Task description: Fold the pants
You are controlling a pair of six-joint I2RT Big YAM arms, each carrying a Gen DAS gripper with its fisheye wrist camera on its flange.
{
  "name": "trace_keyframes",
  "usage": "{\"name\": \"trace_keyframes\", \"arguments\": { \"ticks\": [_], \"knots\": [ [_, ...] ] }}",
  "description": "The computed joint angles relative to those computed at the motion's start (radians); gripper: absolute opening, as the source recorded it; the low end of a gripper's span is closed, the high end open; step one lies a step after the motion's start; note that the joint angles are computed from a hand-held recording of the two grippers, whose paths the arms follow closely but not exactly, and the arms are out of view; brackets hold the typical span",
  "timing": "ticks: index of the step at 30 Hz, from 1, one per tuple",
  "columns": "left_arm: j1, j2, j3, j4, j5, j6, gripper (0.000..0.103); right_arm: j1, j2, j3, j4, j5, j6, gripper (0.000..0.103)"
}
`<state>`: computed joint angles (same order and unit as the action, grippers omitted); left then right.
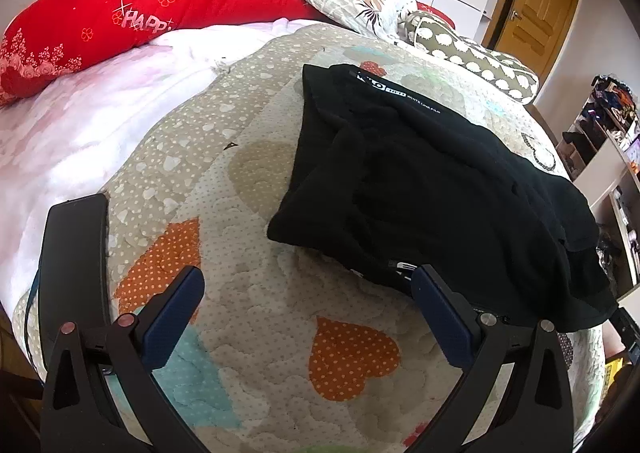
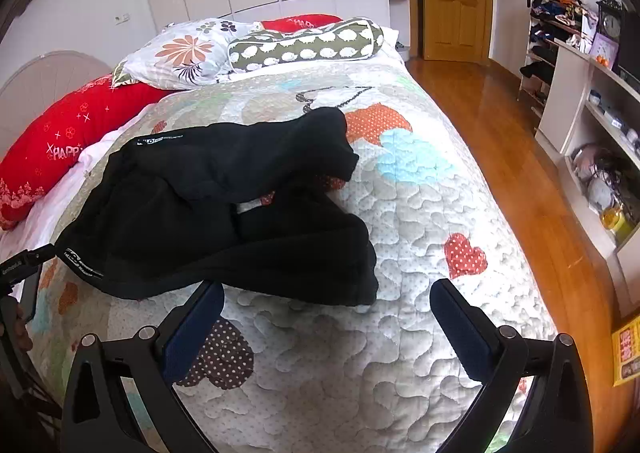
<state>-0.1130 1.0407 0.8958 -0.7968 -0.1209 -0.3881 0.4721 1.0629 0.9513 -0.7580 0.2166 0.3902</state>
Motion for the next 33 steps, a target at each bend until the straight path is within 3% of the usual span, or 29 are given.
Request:
{"name": "trace_keyframes", "arguments": {
  "ticks": [8,12,18,21,23,24,25,26,28,30,32,33],
  "knots": [
    [-0.004,0.013,0.008,0.029,0.062,-0.014,0.103,-0.070,-0.092,-0.018,-0.024,0.017,-0.016,0.103],
    [-0.007,0.049,0.009,0.041,0.083,-0.032,0.103,-0.142,-0.077,-0.030,0.000,-0.045,0.004,0.103],
    [-0.003,0.101,0.022,0.055,0.116,-0.068,0.103,-0.203,-0.009,-0.048,0.088,-0.205,0.038,0.100],
    [-0.012,0.130,0.032,0.068,0.136,-0.064,0.103,-0.211,0.021,-0.053,0.115,-0.258,0.044,0.089],
    [-0.018,0.149,0.039,0.077,0.158,-0.059,0.101,-0.212,0.051,-0.055,0.133,-0.318,0.040,0.063],
    [-0.019,0.155,0.038,0.088,0.171,-0.056,0.088,-0.207,0.061,-0.052,0.136,-0.331,0.036,0.053],
    [-0.022,0.161,0.040,0.092,0.178,-0.049,0.064,-0.196,0.076,-0.048,0.137,-0.334,0.021,0.034],
    [-0.026,0.169,0.047,0.085,0.178,-0.037,0.053,-0.181,0.084,-0.044,0.133,-0.316,0.009,0.024],
    [-0.030,0.163,0.050,0.087,0.186,-0.018,0.034,-0.146,0.067,-0.045,0.137,-0.255,-0.024,0.017],
    [-0.019,0.143,0.052,0.078,0.213,0.013,0.016,-0.124,0.021,-0.047,0.136,-0.213,-0.037,0.017],
    [-0.006,0.110,0.046,0.073,0.211,0.038,0.014,-0.111,-0.012,-0.039,0.110,-0.209,-0.075,0.020],
    [0.004,0.088,0.039,0.072,0.210,0.057,0.012,-0.106,-0.026,-0.031,0.074,-0.265,-0.120,0.023]
  ]
}}
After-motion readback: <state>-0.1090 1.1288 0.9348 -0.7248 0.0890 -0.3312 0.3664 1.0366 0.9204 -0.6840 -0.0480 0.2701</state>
